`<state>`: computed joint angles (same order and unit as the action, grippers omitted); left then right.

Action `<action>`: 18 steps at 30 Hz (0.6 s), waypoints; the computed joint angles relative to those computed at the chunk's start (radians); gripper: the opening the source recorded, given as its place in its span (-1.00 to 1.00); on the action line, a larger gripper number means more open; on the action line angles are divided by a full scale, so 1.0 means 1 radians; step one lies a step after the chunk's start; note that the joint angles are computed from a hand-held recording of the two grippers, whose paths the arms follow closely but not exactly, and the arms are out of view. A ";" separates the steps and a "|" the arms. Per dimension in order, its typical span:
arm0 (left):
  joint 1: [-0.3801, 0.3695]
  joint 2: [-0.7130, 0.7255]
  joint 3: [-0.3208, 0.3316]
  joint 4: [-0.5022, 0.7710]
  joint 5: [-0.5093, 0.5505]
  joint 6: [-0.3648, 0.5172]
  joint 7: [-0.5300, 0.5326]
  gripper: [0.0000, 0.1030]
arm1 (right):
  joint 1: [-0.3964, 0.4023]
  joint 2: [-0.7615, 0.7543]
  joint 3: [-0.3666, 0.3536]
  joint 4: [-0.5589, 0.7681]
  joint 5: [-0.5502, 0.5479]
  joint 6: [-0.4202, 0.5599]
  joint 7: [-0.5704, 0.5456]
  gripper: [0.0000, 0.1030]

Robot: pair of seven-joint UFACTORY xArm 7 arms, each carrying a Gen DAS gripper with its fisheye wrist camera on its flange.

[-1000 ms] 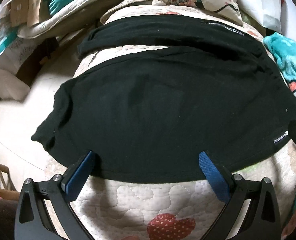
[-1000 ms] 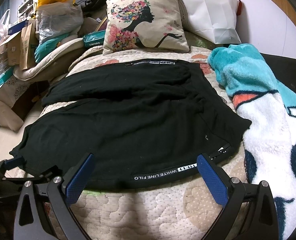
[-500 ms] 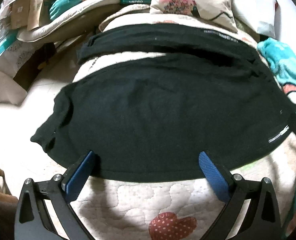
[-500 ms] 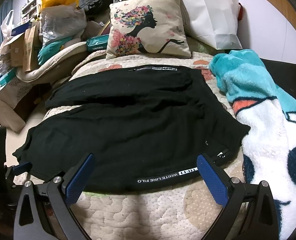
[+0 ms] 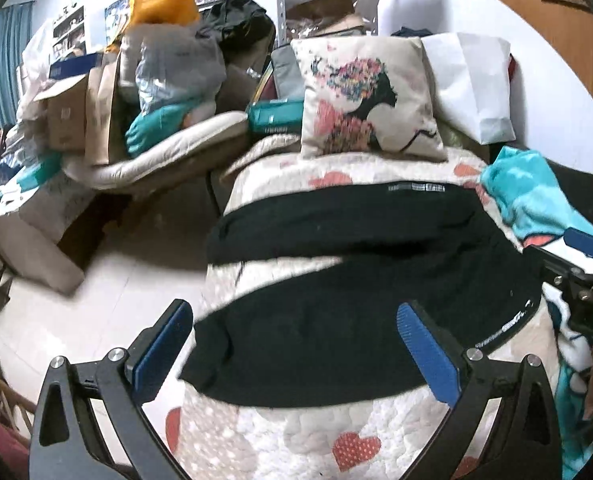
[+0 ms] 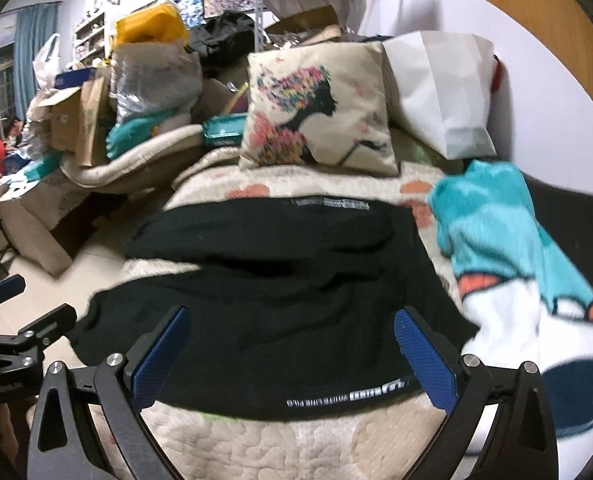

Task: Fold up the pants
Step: 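Grasp the waistband edge with the left gripper while the right gripper grasps it too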

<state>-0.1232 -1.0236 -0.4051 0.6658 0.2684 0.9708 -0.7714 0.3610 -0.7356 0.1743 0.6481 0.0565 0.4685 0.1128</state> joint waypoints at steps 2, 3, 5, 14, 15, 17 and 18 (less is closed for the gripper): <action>0.015 0.045 0.038 0.029 0.017 -0.017 0.043 0.99 | 0.042 0.039 -0.053 0.069 0.018 0.050 -0.069 1.00; 0.020 0.063 0.054 0.035 0.019 -0.025 0.060 0.99 | 0.054 0.063 -0.071 0.106 0.027 0.078 -0.105 1.00; 0.034 0.129 0.103 0.055 0.020 -0.058 0.106 0.99 | 0.065 0.121 -0.100 0.187 0.044 0.132 -0.183 1.00; 0.131 0.387 0.276 0.092 -0.007 -0.256 0.231 0.99 | -0.008 0.454 -0.130 0.487 0.142 0.224 -0.414 1.00; 0.141 0.420 0.294 0.099 -0.008 -0.286 0.251 0.91 | -0.021 0.484 -0.123 0.508 0.153 0.224 -0.418 1.00; 0.139 0.481 0.338 0.119 -0.045 -0.305 0.304 0.44 | -0.039 0.559 -0.117 0.562 0.189 0.229 -0.441 1.00; 0.138 0.525 0.364 0.142 -0.074 -0.301 0.333 0.29 | -0.049 0.602 -0.107 0.594 0.193 0.232 -0.444 1.00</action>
